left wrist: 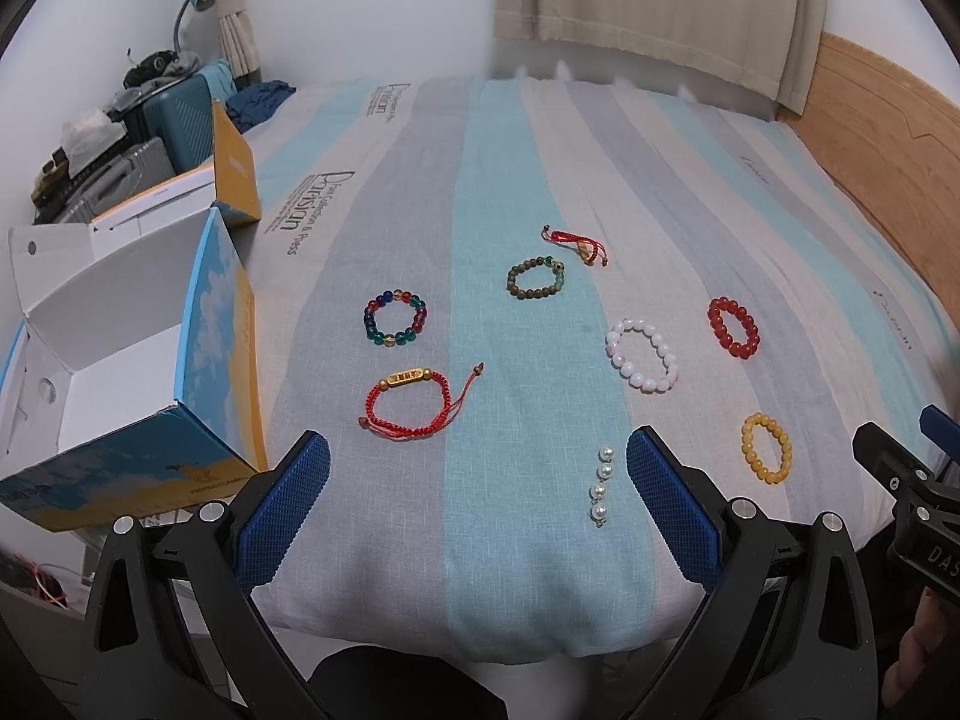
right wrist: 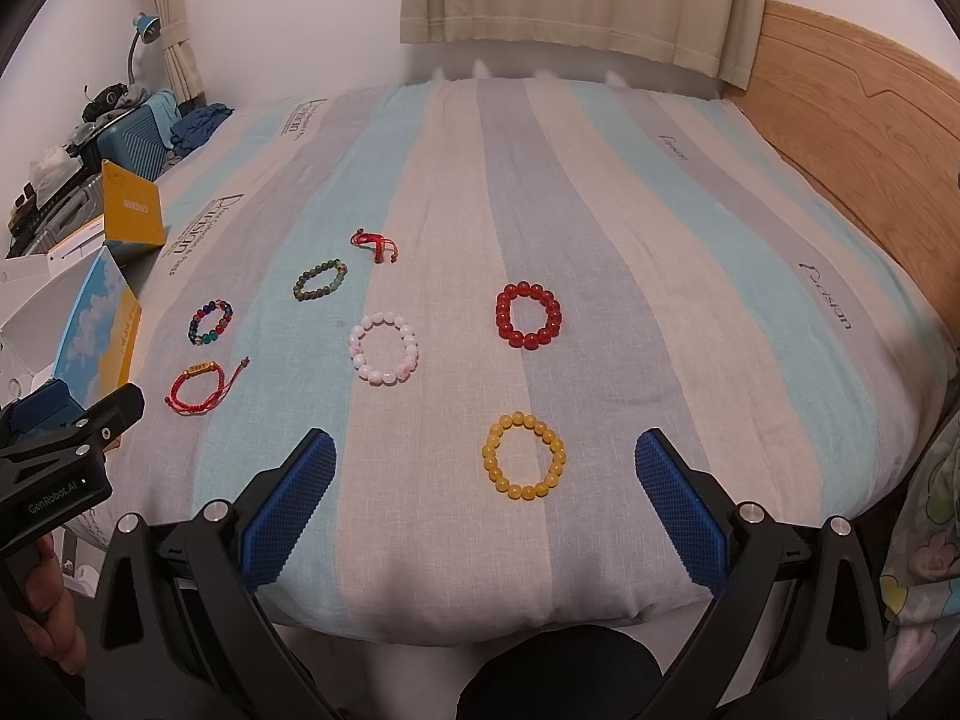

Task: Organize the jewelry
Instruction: 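Grasp the pearl drop earring with the left tool while the right tool grasps the yellow bead bracelet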

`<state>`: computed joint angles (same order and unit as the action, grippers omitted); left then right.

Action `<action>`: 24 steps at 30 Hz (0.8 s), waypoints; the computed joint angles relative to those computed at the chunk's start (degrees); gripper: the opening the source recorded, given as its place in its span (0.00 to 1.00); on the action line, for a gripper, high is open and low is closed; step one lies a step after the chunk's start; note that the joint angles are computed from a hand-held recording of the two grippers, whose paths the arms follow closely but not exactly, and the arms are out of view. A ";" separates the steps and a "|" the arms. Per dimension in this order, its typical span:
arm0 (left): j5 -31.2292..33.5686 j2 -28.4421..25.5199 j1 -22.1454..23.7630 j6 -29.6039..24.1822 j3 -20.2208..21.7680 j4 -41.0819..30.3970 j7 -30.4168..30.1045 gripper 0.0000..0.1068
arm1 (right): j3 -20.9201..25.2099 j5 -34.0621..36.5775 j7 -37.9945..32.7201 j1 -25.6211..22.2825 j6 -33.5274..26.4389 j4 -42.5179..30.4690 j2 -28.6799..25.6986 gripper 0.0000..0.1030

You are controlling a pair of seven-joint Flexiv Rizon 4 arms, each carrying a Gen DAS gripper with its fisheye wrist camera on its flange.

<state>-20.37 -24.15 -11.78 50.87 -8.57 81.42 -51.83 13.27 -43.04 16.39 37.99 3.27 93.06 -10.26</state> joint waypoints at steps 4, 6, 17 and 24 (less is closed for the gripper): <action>-0.03 -0.31 0.05 -0.47 -0.09 -0.51 -0.13 0.91 | 0.02 0.09 -0.11 -0.01 0.07 -0.02 0.01 0.93; 0.46 -0.89 -0.08 -0.97 0.01 -1.43 -0.14 0.91 | 0.00 0.20 -0.25 -0.07 -0.03 -0.04 0.05 0.93; 7.12 -9.54 -1.70 -16.20 1.96 -16.04 -3.37 0.91 | -0.19 10.09 -6.17 -4.79 3.43 1.96 2.35 0.93; 8.48 -9.37 -3.80 -17.68 1.21 -13.69 -2.22 0.91 | -0.21 17.69 -9.14 -9.57 9.69 7.70 5.15 0.93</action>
